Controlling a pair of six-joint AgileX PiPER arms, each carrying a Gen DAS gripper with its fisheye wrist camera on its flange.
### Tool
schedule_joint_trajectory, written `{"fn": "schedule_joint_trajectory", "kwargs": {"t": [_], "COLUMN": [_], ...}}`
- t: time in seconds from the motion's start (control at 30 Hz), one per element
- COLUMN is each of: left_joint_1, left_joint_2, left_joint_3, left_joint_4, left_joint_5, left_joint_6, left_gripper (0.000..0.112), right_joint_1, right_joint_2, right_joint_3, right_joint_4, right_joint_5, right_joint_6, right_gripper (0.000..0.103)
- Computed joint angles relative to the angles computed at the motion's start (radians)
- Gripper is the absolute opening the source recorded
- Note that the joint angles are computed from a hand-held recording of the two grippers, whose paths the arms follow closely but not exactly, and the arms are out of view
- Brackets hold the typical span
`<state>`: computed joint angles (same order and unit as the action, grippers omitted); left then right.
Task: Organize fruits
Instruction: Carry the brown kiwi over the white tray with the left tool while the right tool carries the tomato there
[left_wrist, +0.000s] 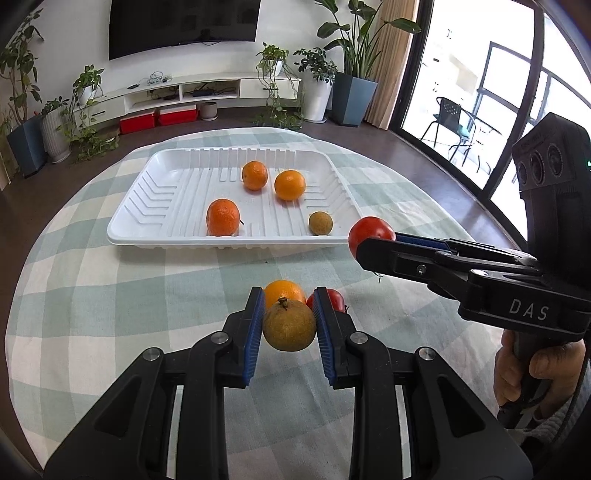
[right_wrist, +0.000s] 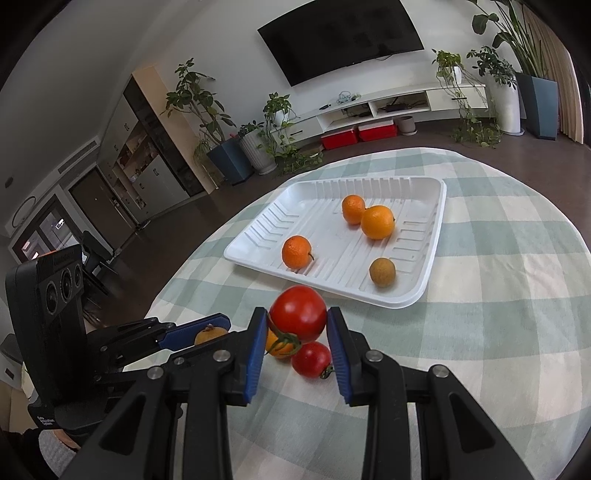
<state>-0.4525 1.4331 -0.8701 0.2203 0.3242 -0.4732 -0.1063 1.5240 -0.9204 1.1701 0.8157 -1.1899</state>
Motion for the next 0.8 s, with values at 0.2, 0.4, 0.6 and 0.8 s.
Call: {"fn": "schedule_joint_trajectory", "kwargs": {"t": [0.2,0.4,0.6,0.8], "left_joint_1": [0.030,0.054,0.083,0.105], "left_joint_2": [0.025,0.044,0.062,0.090], "left_joint_3": [-0.035,-0.065,-0.102,-0.148], "left_joint_4": [-0.061,-0.105,-0.160,-0.206], "left_joint_5": [0.004,0.010,0.023,0.032], "left_joint_6": [0.074,0.127,0.193,0.244], "left_gripper": [0.025,0.025,0.025,0.025], "right_joint_1": [0.000,0.013,0.021,0.027], "right_joint_2": [0.013,0.048,0.089,0.125], "right_joint_3": [-0.029,-0.085,-0.142,-0.183], "right_joint_4": [-0.020,-0.044,-0.057,-0.067], "right_joint_5": [0.003,-0.006,-0.011,-0.019], "right_joint_6": [0.024,0.053,0.075,0.086], "right_gripper": [0.036,0.036,0.036,0.036]}}
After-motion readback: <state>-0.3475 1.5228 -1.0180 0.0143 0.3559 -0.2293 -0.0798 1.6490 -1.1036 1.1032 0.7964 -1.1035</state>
